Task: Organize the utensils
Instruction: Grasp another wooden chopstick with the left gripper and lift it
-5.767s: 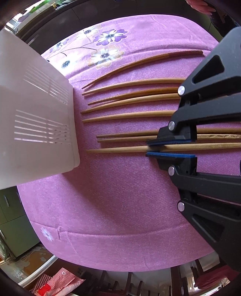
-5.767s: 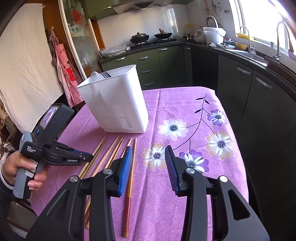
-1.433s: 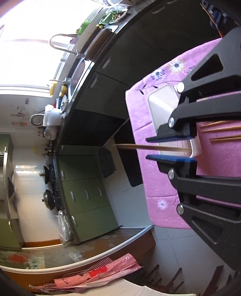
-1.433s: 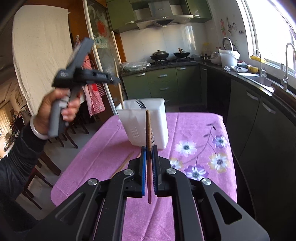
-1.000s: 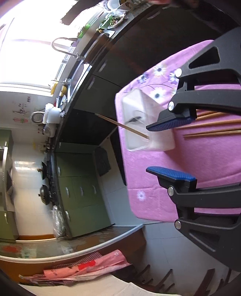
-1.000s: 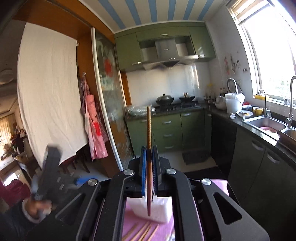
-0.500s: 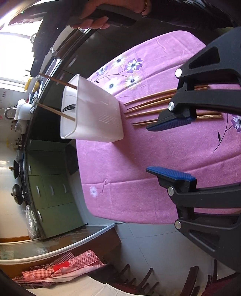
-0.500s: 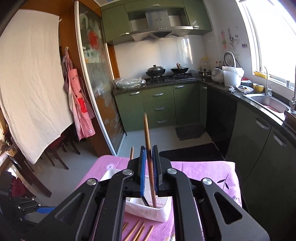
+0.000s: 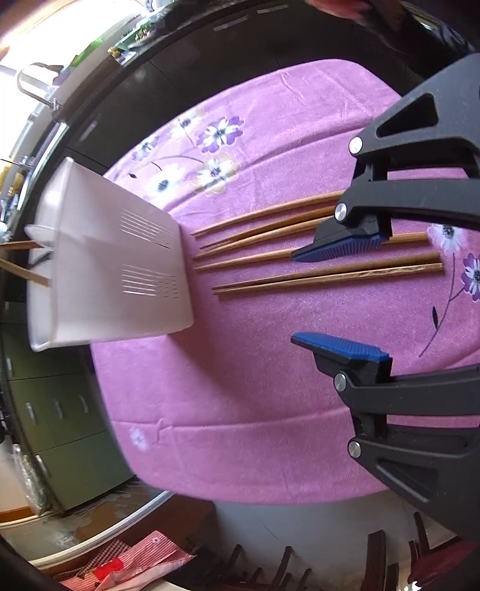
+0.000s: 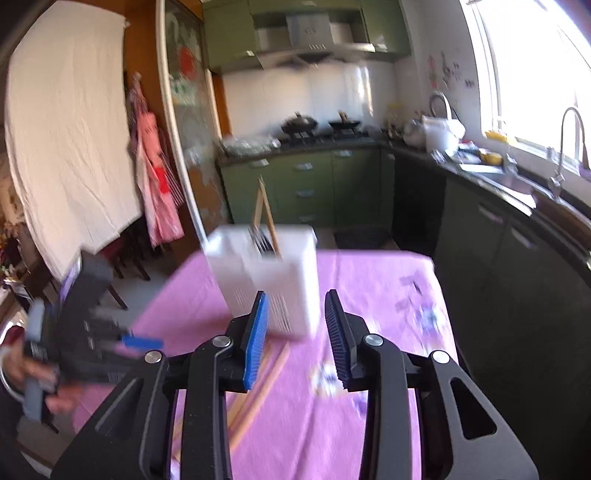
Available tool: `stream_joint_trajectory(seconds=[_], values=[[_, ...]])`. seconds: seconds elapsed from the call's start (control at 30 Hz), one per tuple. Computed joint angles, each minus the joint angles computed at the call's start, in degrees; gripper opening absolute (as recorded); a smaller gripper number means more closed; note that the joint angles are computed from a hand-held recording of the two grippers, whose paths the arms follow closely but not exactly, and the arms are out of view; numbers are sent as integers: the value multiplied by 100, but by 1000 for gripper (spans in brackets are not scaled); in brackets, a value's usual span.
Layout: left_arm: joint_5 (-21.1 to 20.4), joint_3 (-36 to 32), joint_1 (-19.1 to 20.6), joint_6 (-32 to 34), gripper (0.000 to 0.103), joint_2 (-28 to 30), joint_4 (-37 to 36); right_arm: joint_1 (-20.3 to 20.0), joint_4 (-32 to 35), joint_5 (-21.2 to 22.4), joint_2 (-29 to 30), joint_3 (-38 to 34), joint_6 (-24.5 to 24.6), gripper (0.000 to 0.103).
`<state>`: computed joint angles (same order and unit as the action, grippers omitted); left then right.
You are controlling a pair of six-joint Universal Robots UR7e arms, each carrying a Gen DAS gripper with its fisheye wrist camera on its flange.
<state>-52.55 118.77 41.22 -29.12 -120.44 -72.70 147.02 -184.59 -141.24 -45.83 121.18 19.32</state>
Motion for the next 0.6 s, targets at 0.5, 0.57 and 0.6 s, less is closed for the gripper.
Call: stream_joint_trajectory(seconds=[0.5,0.57,0.6], values=[[31,156,817,139,19,906,-701,-451,-419,719,168,997,1060,35],[99,154,820,140,17,971,-669,-451,-435,756,160,1003,1073,35],[117,159,823,119,15,997,-648,-462,-415,777,141,978,1057,35]])
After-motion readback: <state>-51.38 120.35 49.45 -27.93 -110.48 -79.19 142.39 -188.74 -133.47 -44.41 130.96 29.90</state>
